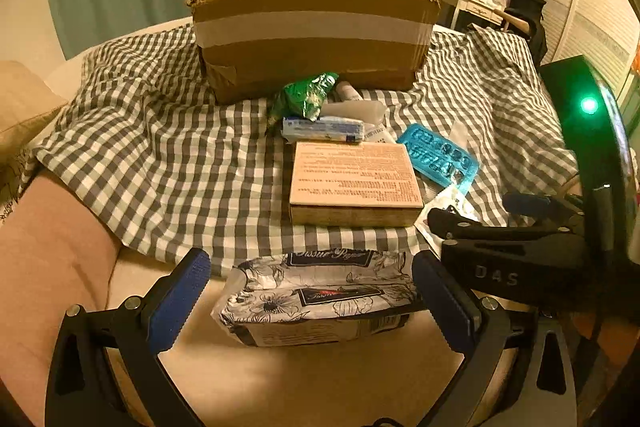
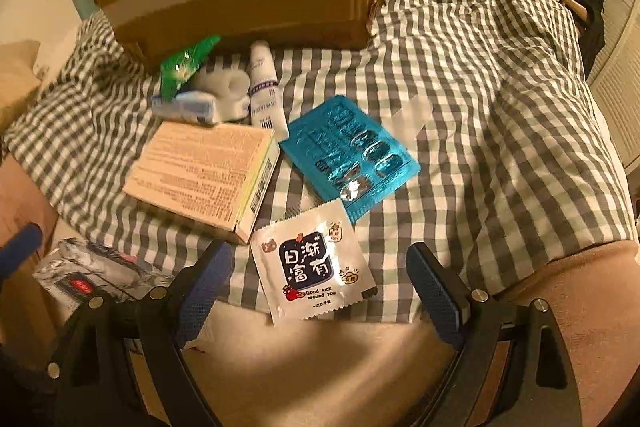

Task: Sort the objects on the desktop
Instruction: 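Grasp the floral tissue pack with the left gripper while the right grasps the white sachet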

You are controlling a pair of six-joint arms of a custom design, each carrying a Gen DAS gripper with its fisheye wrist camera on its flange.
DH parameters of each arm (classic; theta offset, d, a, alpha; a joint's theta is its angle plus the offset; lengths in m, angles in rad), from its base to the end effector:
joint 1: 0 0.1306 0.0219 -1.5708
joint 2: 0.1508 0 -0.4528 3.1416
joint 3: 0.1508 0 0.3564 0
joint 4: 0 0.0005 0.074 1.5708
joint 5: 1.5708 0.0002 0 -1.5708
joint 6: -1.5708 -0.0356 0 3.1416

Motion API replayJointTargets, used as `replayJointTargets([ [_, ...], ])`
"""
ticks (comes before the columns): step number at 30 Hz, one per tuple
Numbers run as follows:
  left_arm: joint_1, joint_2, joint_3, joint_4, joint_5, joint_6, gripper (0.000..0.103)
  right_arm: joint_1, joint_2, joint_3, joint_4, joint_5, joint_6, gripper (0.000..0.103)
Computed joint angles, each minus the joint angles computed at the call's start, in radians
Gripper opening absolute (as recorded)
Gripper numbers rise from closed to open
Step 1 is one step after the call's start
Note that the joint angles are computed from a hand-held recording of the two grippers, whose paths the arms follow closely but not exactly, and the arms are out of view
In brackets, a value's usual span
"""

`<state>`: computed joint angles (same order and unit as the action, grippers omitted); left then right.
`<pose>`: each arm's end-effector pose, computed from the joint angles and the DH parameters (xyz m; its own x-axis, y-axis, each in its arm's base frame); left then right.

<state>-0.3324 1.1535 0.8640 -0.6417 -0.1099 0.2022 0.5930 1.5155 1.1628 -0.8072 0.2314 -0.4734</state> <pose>0.2935 -0.0977 0.3778 -0.7957 0.0635 -0.6024 0.1048 0.9939 -0.0337 0.3720 0.2402 0.3585 -0.8900 -0.0646 -0.4514 -0.0699 0.9975 -0.0050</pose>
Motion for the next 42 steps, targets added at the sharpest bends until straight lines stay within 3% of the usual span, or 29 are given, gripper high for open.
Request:
replayJointTargets([
  [6, 0.034, 0.060, -0.009, -0.040, 0.100, 0.006, 0.103, -0.017, 0.040, 0.003, -0.006, -0.046, -0.002, 0.087],
  [7, 0.049, 0.071, -0.012, -0.043, 0.135, 0.013, 0.103, -0.018, 0.046, 0.004, -0.006, -0.053, 0.000, 0.084],
  [8, 0.067, 0.083, -0.016, -0.044, 0.172, 0.023, 0.103, -0.018, 0.056, 0.008, -0.013, -0.057, 0.005, 0.073],
  [11, 0.123, 0.107, -0.022, -0.051, 0.268, 0.052, 0.102, -0.014, 0.063, 0.010, -0.010, -0.052, 0.017, 0.062],
  [13, 0.142, 0.110, -0.028, -0.049, 0.315, 0.062, 0.090, -0.012, 0.060, 0.008, -0.004, -0.053, 0.024, 0.055],
  [15, 0.140, 0.107, -0.028, -0.049, 0.330, 0.057, 0.068, -0.011, 0.054, 0.002, 0.008, -0.058, 0.030, 0.042],
  [17, 0.122, 0.094, -0.030, -0.049, 0.298, 0.040, 0.058, -0.008, 0.048, -0.001, 0.016, -0.059, 0.038, 0.037],
  [19, 0.120, 0.086, -0.027, -0.048, 0.312, 0.035, 0.045, -0.006, 0.038, -0.007, 0.027, -0.058, 0.040, 0.035],
  [21, 0.123, 0.069, -0.027, -0.038, 0.334, 0.026, 0.026, -0.008, 0.022, -0.016, 0.044, -0.070, 0.038, 0.032],
  [23, 0.117, 0.048, -0.025, -0.025, 0.339, 0.018, 0.020, -0.007, 0.004, -0.019, 0.050, -0.069, 0.038, 0.031],
  [30, 0.090, 0.025, -0.016, -0.004, 0.343, -0.013, 0.012, -0.006, -0.047, -0.026, 0.076, -0.061, 0.035, 0.030],
  [42, 0.104, -0.005, 0.014, 0.028, 0.318, -0.018, 0.010, -0.008, -0.098, -0.026, 0.107, -0.072, 0.051, 0.029],
])
